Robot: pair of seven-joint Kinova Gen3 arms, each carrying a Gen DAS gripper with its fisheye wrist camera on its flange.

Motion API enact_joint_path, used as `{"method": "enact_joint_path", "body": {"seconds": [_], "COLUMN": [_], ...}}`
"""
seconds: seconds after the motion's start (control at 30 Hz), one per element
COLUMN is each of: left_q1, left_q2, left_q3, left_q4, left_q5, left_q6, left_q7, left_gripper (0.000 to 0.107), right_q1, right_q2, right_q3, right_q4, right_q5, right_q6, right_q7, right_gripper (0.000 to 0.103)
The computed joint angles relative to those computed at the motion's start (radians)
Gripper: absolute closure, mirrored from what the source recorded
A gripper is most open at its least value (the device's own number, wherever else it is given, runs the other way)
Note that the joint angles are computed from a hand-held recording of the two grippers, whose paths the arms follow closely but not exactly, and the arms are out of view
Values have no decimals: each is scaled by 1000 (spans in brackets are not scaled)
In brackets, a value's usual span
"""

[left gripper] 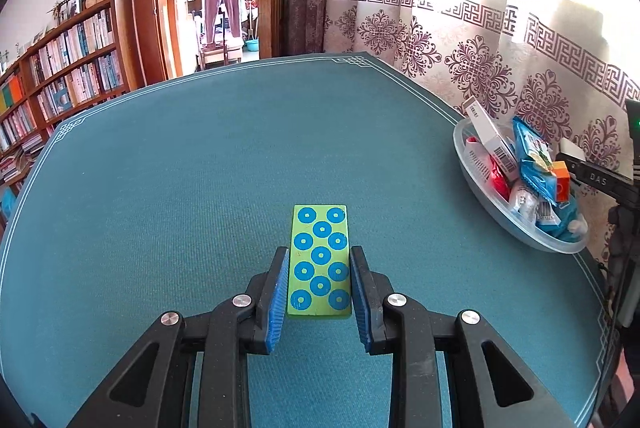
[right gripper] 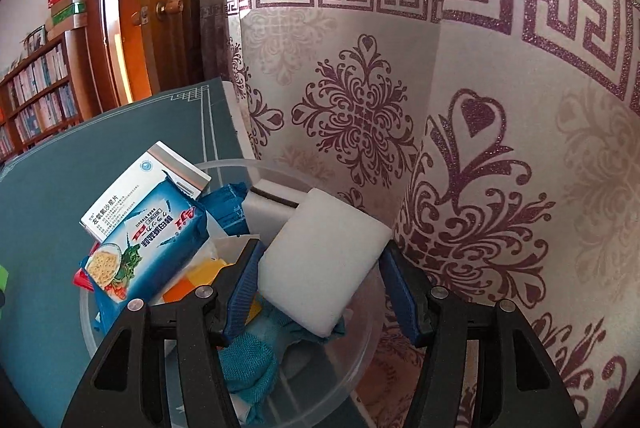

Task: Organize objects
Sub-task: 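Drop the white sponge into the bowl and open the right gripper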

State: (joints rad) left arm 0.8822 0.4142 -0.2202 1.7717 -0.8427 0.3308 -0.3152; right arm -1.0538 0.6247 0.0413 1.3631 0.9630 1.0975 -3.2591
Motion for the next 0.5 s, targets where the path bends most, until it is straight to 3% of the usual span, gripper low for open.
{"method": "enact_joint_path", "body": {"seconds": [0.27,0.5], "left_q1": [-12,0], "left_q2": [3,22], "left_q3": [61,101], "left_q4": [-31,-93], "left_q5": [54,145], "left_q6": [-21,-28], "left_q7": [-99,-235], "left_gripper": [77,77], "right_q1": [-29,-35], "right_q2": [-50,-90], "right_q3": [3,-49], "right_q4": [95,160], "right_q5": [82,182], "right_q6": [-38,-44], "right_q7": [-106,-161], "right_gripper": [37,35]}}
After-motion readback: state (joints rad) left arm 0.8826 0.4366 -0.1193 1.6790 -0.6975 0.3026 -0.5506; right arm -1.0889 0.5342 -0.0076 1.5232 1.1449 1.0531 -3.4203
